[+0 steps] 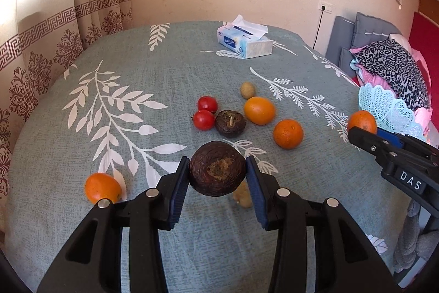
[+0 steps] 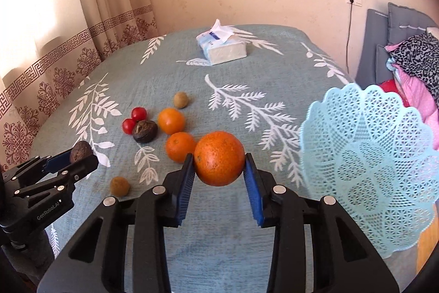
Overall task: Organize fruits
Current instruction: 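Carry the orange into the blue basket and open the right gripper while the left lifts the fruit, then lower the dark brown fruit into the blue basket and open the left gripper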
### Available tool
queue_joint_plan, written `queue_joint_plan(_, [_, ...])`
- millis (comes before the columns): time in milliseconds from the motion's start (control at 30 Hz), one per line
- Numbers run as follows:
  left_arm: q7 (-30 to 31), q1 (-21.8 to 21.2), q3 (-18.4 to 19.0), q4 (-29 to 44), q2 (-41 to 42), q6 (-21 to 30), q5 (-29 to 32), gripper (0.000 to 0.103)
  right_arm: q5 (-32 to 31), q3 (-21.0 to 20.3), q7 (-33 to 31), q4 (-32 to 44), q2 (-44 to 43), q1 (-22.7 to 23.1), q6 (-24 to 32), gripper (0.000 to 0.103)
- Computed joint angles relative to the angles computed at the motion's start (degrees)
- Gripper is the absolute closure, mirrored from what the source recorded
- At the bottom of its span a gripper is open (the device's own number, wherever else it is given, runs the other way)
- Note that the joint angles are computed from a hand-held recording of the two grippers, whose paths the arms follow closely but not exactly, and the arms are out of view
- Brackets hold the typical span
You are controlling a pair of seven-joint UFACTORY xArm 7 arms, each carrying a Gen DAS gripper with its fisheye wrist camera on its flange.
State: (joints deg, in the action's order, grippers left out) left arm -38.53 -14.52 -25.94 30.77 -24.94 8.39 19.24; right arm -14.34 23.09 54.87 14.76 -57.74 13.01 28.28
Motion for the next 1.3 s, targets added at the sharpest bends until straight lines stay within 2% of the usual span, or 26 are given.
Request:
queue_joint_plan(233, [-2.61, 1.09, -4.81, 5.45, 3.39, 1.76, 3.88, 0.061, -0.54, -2.16, -0.86, -3.98, -12.00, -0.50, 9.78, 0.066])
queue_joint_plan(500, [-7.33, -1.74, -6.73, 13.73, 11.16, 4.37, 11.70, 0.061, -0.04, -4.77, -2.18, -8.12, -22.07, -1.34, 17.23, 0.066])
queue_joint_plan(567, [-8.75, -2.74, -6.85, 15.73, 12.97, 5.10, 14.12, 0.061, 0.04, -5.04, -2.35, -8.74, -24.55, -1.84, 18.82, 0.062])
queue_joint_plan(600, [-9.36, -3.29, -6.86, 16.79, 13.95, 5.53, 15.28, 0.061, 0.03, -5.09, -2.30, -9.05, -26.02, -2.12, 19.51, 0.051])
queue_joint_plan(633, [-9.77, -3.94, -6.68, 17.75, 14.83, 5.95, 16.17, 0.061, -0.10, -5.02, -2.21, -9.32, -27.65, -2.51, 20.21, 0.043])
queue_joint_plan(767, [-10.26, -7.10, -5.48, 21.55, 18.68, 7.34, 18.24, 0.061, -1.21, -3.56, -2.44, -9.28, -31.81, -3.49, 23.10, 0.043])
queue_joint_plan(967, [-11.97, -12.03, -3.32, 27.45, 24.62, 9.28, 23.00, 0.061, -1.33, -4.12, -3.31, -9.39, -35.29, -4.19, 25.19, 0.043])
queue_joint_plan(1133, [-11.00, -16.39, -0.63, 31.96, 29.41, 10.15, 23.68, 0.061, -1.19, -3.88, -3.39, -9.38, -37.52, -5.05, 26.91, 0.042])
queue_joint_plan(1200, [-10.03, -18.02, 0.46, 33.60, 31.13, 10.33, 23.20, 0.061, -1.22, -3.96, -3.30, -9.50, -38.10, -5.56, 27.13, 0.036])
queue_joint_plan(1300, [-8.85, -20.41, 2.25, 35.91, 33.58, 10.55, 22.72, 0.061, -1.49, -3.77, -3.24, -9.61, -39.27, -6.27, 28.06, 0.036])
